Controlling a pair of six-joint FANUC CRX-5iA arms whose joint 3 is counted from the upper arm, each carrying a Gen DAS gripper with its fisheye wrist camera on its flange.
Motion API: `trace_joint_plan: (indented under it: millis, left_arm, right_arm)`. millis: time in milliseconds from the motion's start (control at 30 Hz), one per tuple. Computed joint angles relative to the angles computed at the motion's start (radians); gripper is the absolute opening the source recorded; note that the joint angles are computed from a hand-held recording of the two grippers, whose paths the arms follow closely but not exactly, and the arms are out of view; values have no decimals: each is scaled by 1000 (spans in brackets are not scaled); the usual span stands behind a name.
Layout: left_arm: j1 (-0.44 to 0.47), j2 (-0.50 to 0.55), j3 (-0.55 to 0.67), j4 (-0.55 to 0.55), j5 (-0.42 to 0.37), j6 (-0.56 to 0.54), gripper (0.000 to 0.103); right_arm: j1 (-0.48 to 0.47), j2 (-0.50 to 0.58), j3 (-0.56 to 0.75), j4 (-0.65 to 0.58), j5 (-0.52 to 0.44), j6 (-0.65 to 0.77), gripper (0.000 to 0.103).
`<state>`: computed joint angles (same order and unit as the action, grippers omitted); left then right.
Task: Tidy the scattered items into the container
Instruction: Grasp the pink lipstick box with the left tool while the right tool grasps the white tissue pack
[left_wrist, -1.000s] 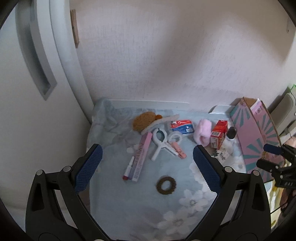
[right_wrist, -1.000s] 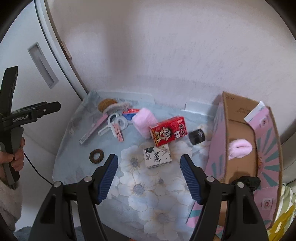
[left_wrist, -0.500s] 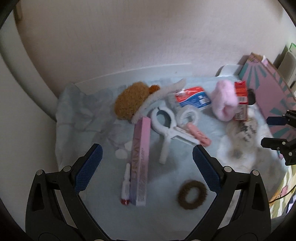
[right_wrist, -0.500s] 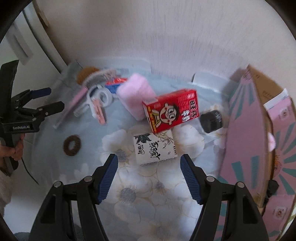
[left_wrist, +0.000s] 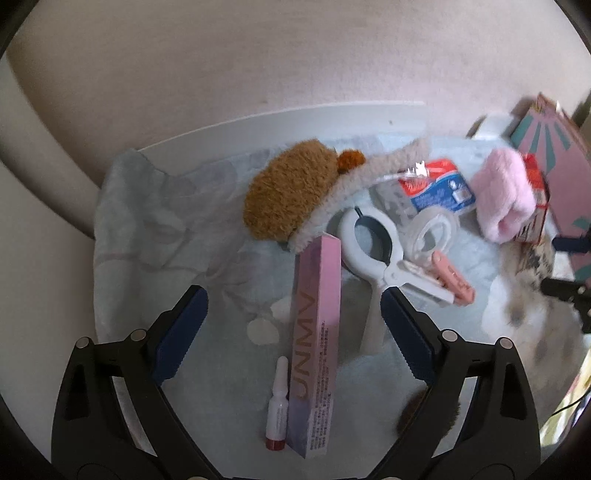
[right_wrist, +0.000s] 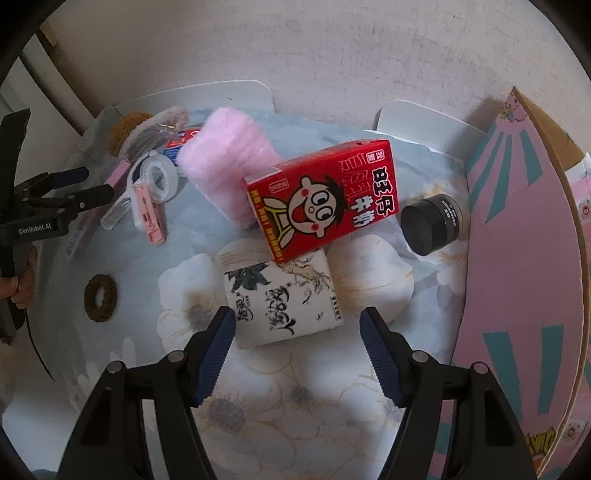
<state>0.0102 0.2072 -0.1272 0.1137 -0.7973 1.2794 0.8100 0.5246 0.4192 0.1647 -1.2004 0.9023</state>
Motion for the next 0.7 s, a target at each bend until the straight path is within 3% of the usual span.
trace_joint_plan:
  millis: [333,467,600,700]
  left_arm:
    - [26,-1,-26,91,-1,-56,84]
    - [27,4,-17,78,-20,-50,73]
    - [21,5,-15,59,-29,-45,55]
    - [15,2,-18,55,-26,-49,49]
  right_arm:
    - [-9,28,50,-26,-26,92,66]
    - [-8,39,65,-26,-38,112,66]
    - [-3,53,74,-11,-53,126,66]
    - [0,51,64,-3,-44,136,66]
